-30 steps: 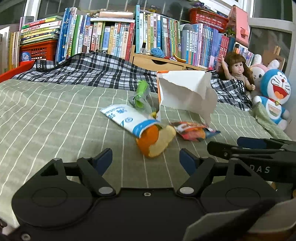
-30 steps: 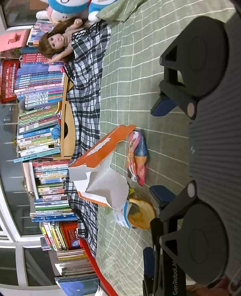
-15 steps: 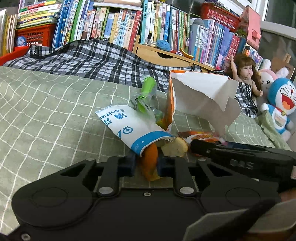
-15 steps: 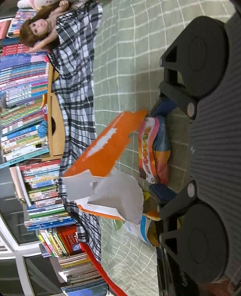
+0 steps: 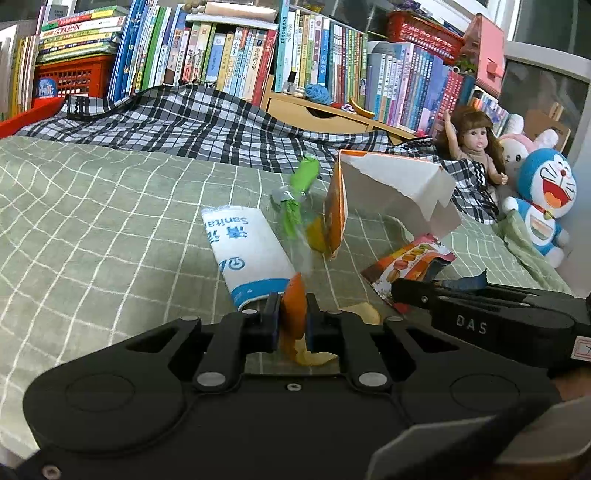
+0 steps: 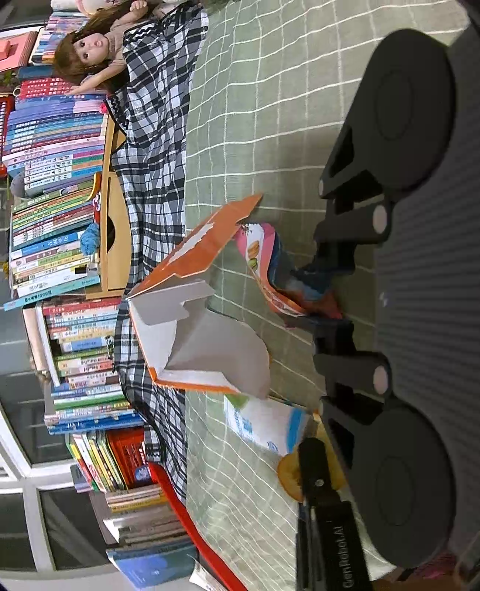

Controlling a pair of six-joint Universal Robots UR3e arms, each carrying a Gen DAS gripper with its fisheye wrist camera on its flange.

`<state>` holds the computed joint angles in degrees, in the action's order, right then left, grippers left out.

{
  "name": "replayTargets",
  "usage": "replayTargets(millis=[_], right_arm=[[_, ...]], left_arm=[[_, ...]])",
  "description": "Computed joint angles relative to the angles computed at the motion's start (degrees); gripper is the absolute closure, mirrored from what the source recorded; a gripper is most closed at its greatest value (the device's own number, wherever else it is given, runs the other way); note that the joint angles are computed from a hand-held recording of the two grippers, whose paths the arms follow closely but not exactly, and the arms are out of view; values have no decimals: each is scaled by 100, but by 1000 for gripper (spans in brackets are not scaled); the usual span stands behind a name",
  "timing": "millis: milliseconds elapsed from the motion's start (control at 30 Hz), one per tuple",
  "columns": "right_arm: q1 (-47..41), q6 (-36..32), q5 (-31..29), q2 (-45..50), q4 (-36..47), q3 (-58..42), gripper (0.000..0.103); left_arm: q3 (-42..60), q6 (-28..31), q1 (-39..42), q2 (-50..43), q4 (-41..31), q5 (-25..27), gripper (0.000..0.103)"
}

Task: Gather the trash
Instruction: 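Grasp the orange peel with the left tool while the right tool grasps the colourful snack wrapper, then carry the orange peel and snack wrapper down into the black bin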

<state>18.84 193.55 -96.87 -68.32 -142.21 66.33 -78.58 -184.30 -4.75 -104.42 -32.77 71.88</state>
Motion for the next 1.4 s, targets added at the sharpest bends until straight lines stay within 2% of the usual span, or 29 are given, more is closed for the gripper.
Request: replayTargets(millis=[267,367,533,933,1200,1400], right_arm=[[183,31,-88,-750,-186,881,80],[292,72,-174,-1026,-285,1207,80],[550,197,-333,-1460,-417,1713,80],[1173,430,-650,-2058,-452,2357,80],[1756,772,-764,-2464,-328,2984,80],[1882,1054,-503,-2546,34,3349,80]], left_arm=[[-908,199,179,866,66,-140,91],[-1163,306,197,1195,-21,-82,91],[-1510,578,26,1706,-260,337,91],[-2492,804,181,2985,-692,242,91],[-3565,1284,618,4307,-1383,-65,91],[-4234,1649,848,4954,-2009,-77,91]])
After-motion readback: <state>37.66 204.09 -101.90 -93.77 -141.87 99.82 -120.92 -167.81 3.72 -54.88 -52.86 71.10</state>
